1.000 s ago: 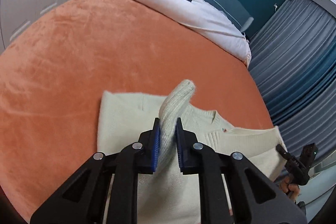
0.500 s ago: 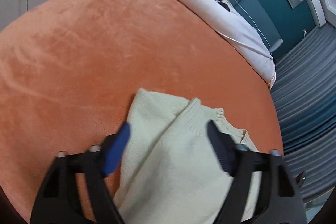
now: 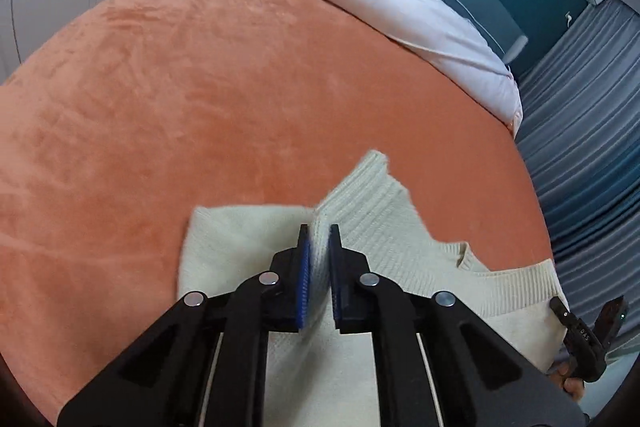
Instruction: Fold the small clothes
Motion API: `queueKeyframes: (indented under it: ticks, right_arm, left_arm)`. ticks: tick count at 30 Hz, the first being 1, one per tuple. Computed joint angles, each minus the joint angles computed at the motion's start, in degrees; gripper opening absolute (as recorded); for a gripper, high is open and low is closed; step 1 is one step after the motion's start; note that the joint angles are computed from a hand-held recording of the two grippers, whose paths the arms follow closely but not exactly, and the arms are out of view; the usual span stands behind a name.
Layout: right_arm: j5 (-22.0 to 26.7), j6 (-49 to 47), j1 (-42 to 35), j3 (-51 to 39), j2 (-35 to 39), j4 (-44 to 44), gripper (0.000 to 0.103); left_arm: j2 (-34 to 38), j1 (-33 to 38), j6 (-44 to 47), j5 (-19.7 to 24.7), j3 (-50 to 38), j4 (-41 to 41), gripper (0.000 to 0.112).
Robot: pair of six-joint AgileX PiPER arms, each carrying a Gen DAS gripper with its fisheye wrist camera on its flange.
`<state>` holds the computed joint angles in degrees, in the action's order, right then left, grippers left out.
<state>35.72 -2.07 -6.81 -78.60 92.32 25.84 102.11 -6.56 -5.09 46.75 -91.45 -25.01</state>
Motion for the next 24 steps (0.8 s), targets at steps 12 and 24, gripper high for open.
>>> queueKeyframes:
  ticks: [12, 24]
  right_arm:
    - [0.2, 21.86, 2.82, 5.73, -3.21, -17.74, 0.022]
    - [-2.03, 19.68, 27.62, 11.16, -2.88, -13.54, 0.012]
  left_arm:
    - [-9.51, -2.87, -8.78, -8.07, 13.35, 8.78, 0.042]
    - [-20.53, -12.09, -12.92, -10.03, 32.21, 9.85, 0.059]
